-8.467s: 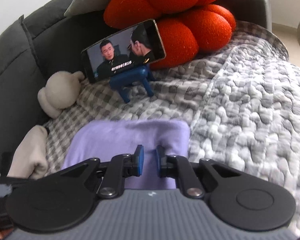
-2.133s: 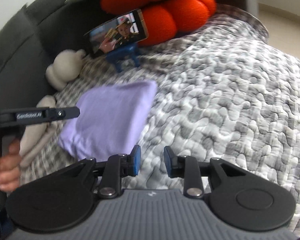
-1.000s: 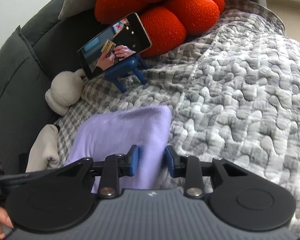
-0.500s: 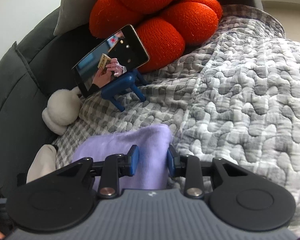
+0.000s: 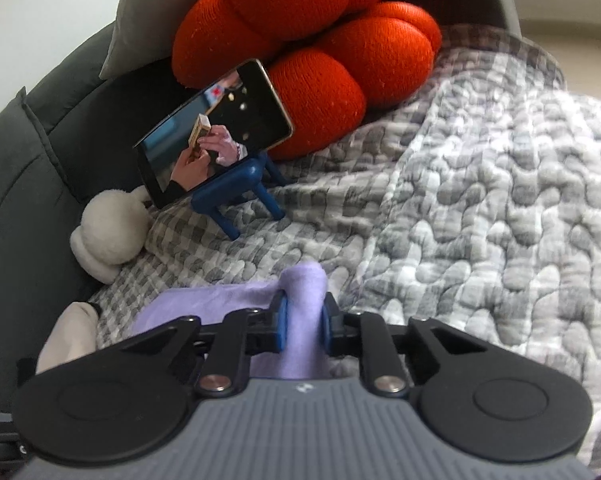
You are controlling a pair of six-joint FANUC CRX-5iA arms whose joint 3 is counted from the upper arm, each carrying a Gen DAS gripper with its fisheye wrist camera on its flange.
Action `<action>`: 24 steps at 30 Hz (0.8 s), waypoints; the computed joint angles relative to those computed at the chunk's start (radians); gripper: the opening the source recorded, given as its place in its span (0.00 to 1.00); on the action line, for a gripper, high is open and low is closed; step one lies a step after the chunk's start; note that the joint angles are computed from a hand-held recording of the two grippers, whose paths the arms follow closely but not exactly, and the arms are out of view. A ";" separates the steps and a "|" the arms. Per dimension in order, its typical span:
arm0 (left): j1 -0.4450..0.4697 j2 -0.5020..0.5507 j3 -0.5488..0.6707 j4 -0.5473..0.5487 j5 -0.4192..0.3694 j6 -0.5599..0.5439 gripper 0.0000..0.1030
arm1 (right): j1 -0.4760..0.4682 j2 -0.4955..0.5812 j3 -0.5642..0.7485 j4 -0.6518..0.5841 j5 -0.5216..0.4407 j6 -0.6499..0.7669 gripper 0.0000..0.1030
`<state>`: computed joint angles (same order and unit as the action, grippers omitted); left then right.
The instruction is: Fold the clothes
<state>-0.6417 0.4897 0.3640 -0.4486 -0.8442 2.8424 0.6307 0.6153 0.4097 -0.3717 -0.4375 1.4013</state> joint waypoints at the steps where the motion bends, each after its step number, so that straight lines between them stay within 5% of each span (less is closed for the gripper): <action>1: 0.000 -0.001 -0.001 0.000 0.001 0.001 0.12 | 0.002 -0.003 -0.008 0.010 0.014 -0.010 0.17; 6: 0.001 -0.002 -0.004 0.000 0.005 0.001 0.12 | 0.000 0.001 0.002 0.025 -0.004 -0.012 0.15; 13: 0.007 -0.012 -0.022 0.007 0.025 0.008 0.12 | 0.040 -0.007 -0.051 0.235 0.039 -0.155 0.13; 18: 0.009 -0.027 -0.041 0.007 0.044 0.018 0.13 | 0.055 -0.029 -0.097 0.363 0.067 -0.245 0.22; 24: 0.012 -0.080 -0.103 -0.015 0.103 0.102 0.27 | 0.065 -0.059 -0.184 0.584 0.126 -0.425 0.23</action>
<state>-0.6293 0.4098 0.2608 -0.4633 -0.7416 2.9439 0.6953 0.5563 0.2259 0.2120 -0.3115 0.9761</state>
